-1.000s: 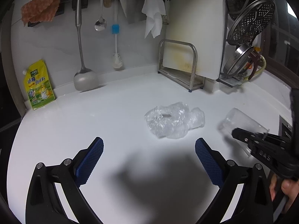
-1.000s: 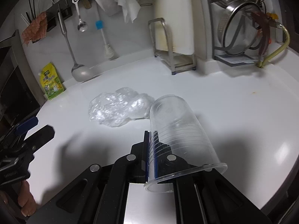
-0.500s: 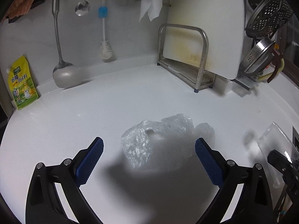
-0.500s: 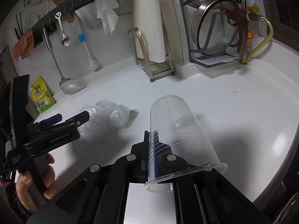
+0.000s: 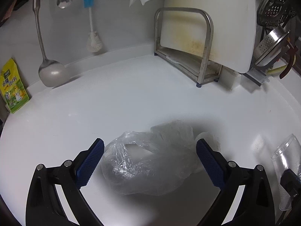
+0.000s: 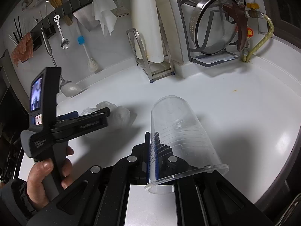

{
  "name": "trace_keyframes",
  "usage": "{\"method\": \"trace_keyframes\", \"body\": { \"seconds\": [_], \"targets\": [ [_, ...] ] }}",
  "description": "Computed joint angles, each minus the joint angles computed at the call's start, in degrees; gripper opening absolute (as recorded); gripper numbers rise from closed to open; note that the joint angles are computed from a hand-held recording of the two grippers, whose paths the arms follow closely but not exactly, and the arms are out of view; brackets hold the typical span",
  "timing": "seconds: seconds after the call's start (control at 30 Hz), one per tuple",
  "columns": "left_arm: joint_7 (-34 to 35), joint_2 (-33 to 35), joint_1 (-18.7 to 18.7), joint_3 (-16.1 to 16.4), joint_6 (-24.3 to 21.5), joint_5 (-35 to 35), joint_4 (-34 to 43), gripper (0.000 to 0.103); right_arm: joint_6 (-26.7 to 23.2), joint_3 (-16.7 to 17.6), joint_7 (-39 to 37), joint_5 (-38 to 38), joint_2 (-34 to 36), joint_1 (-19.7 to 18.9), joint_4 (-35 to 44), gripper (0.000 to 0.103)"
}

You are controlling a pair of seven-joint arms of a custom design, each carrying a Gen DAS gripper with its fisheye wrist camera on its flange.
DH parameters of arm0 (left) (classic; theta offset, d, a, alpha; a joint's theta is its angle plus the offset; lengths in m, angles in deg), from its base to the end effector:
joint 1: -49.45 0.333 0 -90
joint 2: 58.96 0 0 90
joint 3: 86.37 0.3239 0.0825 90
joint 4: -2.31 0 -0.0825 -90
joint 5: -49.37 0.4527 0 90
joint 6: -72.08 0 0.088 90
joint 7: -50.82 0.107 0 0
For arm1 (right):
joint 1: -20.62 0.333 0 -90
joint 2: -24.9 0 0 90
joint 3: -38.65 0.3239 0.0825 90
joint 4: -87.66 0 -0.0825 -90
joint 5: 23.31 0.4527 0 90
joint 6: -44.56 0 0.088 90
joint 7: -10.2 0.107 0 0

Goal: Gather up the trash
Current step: 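Grasp the crumpled clear plastic bag with the left tool while the right tool holds the cup, then carry the plastic bag and cup in both tools over the grey bin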

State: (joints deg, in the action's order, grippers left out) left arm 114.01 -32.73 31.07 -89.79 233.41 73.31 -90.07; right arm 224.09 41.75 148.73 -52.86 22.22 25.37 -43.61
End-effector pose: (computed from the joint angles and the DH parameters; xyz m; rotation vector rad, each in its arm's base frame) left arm 0.7281 -0.3050 0.4212 -1.5619 1.9920 -0.7984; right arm 0.5925 0.1253 0.4344 -1.4736 1.7933 -0.5863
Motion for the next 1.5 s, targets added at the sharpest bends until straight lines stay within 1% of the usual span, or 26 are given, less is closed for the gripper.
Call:
{"method": "trace_keyframes", "body": {
  "seconds": [0.03, 0.1, 0.13, 0.2, 0.23, 0.3, 0.4, 0.5, 0.63, 0.7, 0.77, 0.87, 0.9, 0.93, 1.0, 1.03, 1.07, 1.13, 1.17, 1.2, 1.23, 1.3, 1.37, 1.43, 1.47, 1.5],
  "targets": [
    [-0.13, 0.14, -0.21, 0.17, -0.18, 0.23, 0.21, 0.095, 0.04, -0.06, -0.3, 0.26, 0.02, 0.08, -0.01, 0.004],
    [0.88, 0.13, 0.48, -0.68, 0.1, -0.8, 0.13, 0.081, -0.06, 0.02, -0.13, -0.12, 0.08, 0.02, 0.11, 0.004],
    [2.02, 0.21, 1.07, -1.45, -0.14, -1.78, 0.18, 0.077, -0.08, 0.0, -0.12, -0.13, 0.12, 0.06, 0.14, 0.004],
    [3.45, 0.6, 1.26, -1.93, -1.16, -2.66, 0.67, 0.061, -0.17, -0.1, -0.5, 0.28, 0.14, 0.27, 0.13, 0.004],
    [4.21, 0.74, 1.46, -2.26, -1.46, -3.24, 0.83, 0.057, -0.19, -0.12, -0.57, 0.31, 0.15, 0.31, 0.12, 0.004],
    [6.18, 0.56, 2.37, -3.34, -0.87, -5.15, 0.3, 0.037, -0.13, -0.18, -0.74, 0.57, 0.13, 0.41, 0.07, 0.004],
    [7.17, 0.09, 2.14, -3.1, -0.13, -5.77, -0.6, 0.018, -0.05, -0.15, -0.7, 0.61, 0.13, 0.4, 0.0, 0.004],
    [6.64, -1.21, 1.44, -2.12, 1.41, -5.24, -2.5, 0.012, 0.17, -0.14, -0.79, 0.74, 0.06, 0.4, -0.14, 0.004],
    [6.21, -4.41, 1.76, -2.0, 4.23, -5.33, -6.6, 0.009, 0.72, 1.03, 3.85, -4.42, -0.65, -1.19, -0.51, 0.004],
    [5.1, -7.22, 1.44, -1.24, 6.58, -4.18, -10.06, 0.009, 0.34, 2.43, 8.45, -9.56, -1.16, -2.86, -0.33, 0.004],
    [4.87, -10.86, 1.91, -1.23, 9.09, -3.42, -14.53, 0.009, 0.93, 3.22, 11.25, -12.27, -2.07, -3.5, -0.77, 0.004],
    [5.66, -17.16, 3.45, -1.83, 12.68, -2.86, -22.05, 0.009, 1.56, 8.62, 22.5, -22.77, -5.12, -8.49, -2.3, 0.004],
    [6.51, -19.24, 4.35, -2.44, 13.58, -3.38, -24.45, 0.009, 1.76, 10.13, 24.99, -24.66, -6.4, -9.57, -3.29, 0.004],
    [8.61, -22.02, 5.69, -3.51, 14.62, -5.26, -27.65, 0.009, 1.99, 11.49, 26.79, -25.67, -7.8, -10.45, -4.51, 0.004],
    [12.57, -26.78, 7.43, -4.86, 16.62, -9.19, -33.15, 0.009, 2.21, 13.28, 27.31, -24.21, -11.22, -10.51, -7.98, 0.004],
    [15.34, -29.4, 7.55, -4.93, 17.58, -11.99, -36.16, 0.009, 2.37, 14.45, 27.73, -23.37, -13.34, -10.66, -9.98, 0.004],
    [19.77, -31.85, 6.24, -3.95, 18.16, -16.62, -38.9, 0.009, 2.51, 15.45, 27.96, -22.59, -15.03, -10.84, -11.5, 0.004],
    [26.88, -36.67, 2.28, -0.75, 18.66, -23.98, -44.01, 0.009, 2.02, 16.48, 28.01, -20.14, -19.77, -9.17, -15.56, 0.004],
    [28.38, -38.83, 1.77, -0.41, 18.94, -25.33, -46.34, 0.009, 1.95, 17.25, 28.35, -19.05, -22.01, -8.67, -17.37, 0.004],
    [29.71, -41.2, 1.02, 0.1, 19.05, -26.41, -48.8, 0.009, 1.68, 16.98, 28.43, -17.32, -24.76, -6.57, -19.76, 0.004],
    [31.06, -44.06, 0.11, 0.78, 19.1, -27.18, -51.68, 0.009, 0.93, 16.66, 28.22, -15.77, -27.06, -4.53, -21.7, 0.004],
    [31.61, -48.75, 0.61, 0.1, 19.48, -27.32, -56.39, 0.009, -1.74, 17.66, 28.31, -13.14, -31.88, -1.61, -25.13, 0.004],
    [32.32, -53.54, -0.59, 1.0, 19.21, -27.77, -60.79, 0.009, -4.55, 17.78, 27.99, -9.92, -35.75, 2.38, -28.09, 0.004],
    [33.3, -57.7, -2.6, 2.72, 18.49, -28.3, -64.49, 0.009, -7.16, 17.73, 27.04, -7.01, -38.13, 5.64, -29.97, 0.004],
    [33.62, -59.39, -3.23, 3.22, 18.05, -28.57, -65.97, 0.009, -9.66, 18.01, 26.65, -5.26, -39.64, 7.87, -31.08, 0.004],
    [34.03, -61.17, -4.09, 3.92, 17.47, -28.92, -67.51, 0.009, -10.98, 18.39, 26.21, -3.95, -40.34, 9.03, -31.68, 0.004]
  ]
}}
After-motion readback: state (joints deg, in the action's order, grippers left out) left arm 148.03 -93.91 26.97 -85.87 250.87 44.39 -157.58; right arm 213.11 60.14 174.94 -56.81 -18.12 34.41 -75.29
